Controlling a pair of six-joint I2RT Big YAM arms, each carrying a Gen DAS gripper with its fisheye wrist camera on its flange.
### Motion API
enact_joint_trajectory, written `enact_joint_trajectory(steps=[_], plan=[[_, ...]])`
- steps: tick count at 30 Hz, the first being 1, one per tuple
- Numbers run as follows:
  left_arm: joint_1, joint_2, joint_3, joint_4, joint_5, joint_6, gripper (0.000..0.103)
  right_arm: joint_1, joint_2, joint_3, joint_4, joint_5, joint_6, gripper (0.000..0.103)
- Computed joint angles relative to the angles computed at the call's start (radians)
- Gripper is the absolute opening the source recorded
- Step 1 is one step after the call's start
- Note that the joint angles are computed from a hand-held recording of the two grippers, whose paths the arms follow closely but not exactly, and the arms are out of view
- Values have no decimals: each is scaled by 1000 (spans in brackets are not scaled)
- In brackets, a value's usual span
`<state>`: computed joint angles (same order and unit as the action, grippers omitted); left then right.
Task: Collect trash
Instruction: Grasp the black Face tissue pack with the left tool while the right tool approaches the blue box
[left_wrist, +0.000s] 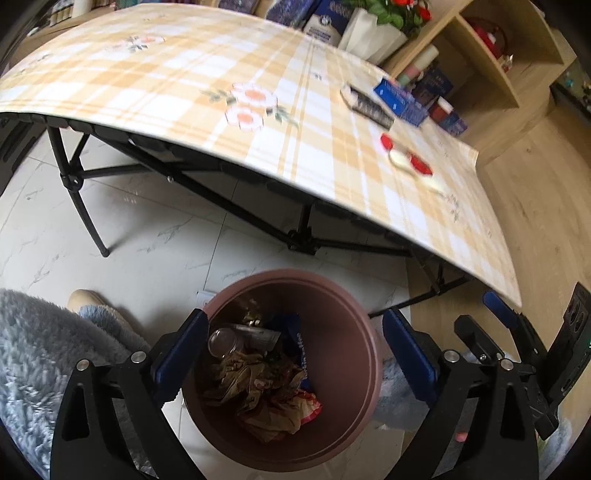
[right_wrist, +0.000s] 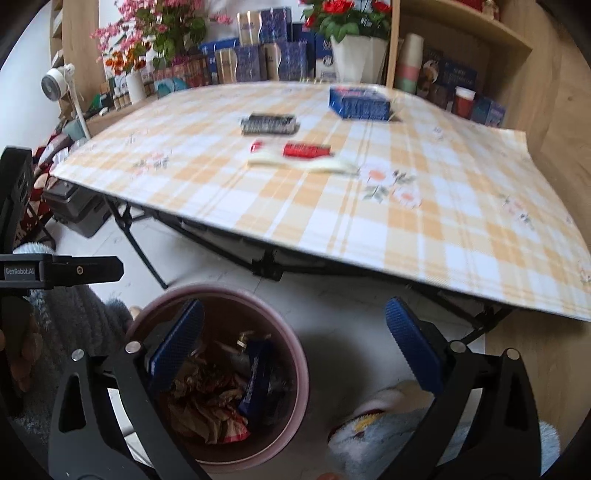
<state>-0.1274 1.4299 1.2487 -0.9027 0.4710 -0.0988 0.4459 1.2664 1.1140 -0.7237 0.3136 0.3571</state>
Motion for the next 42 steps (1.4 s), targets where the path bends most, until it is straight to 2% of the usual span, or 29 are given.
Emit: enact_joint_trajectory(steps=[3, 5, 8, 12, 17, 21, 25, 28, 31, 32, 33, 34, 35, 37, 42], plan=[[13, -27, 1, 55, 18, -28, 93, -16, -30, -6, 33, 8, -3, 97], [11, -40, 16, 101, 22, -12, 93, -39, -52, -15, 67, -13, 5, 97], [-18, -5, 101, 104, 2, 18, 93, -80, -71, -19, 121, -42, 28, 97], [-67, 108, 265, 50, -28, 20, 94, -136, -52, 11, 122, -76, 73, 97], [-147, 288, 491, -29, -110, 59, 97, -195, -40, 19, 154, -123, 130, 97], [-179, 412, 635, -83, -154, 57, 97, -219, -28, -2, 200, -138, 145, 97], [-201, 531, 792, -155, -196, 50, 97, -245, -12, -9, 251, -192, 157, 97], [-216, 596, 881, -198, -241, 60, 97, -257, 5, -1, 257, -194, 151, 97], [-228, 624, 916, -199, -308, 75, 97, -284, 9, -7, 265, -225, 194, 97], [-232, 625, 915, -193, -332, 88, 94, -295, 7, -11, 269, -233, 214, 97], [-237, 617, 898, -173, -362, 106, 89, -305, 5, -17, 275, -241, 235, 97], [-241, 606, 876, -147, -394, 135, 71, -312, 3, -21, 279, -248, 249, 97], [-244, 595, 856, -123, -417, 168, 65, -322, 1, -27, 281, -256, 269, 97], [-230, 580, 830, -102, -368, 195, 63, -334, -1, -33, 282, -263, 294, 97], [-186, 528, 774, -69, -272, 176, 60, -353, -5, -44, 304, -275, 307, 97]])
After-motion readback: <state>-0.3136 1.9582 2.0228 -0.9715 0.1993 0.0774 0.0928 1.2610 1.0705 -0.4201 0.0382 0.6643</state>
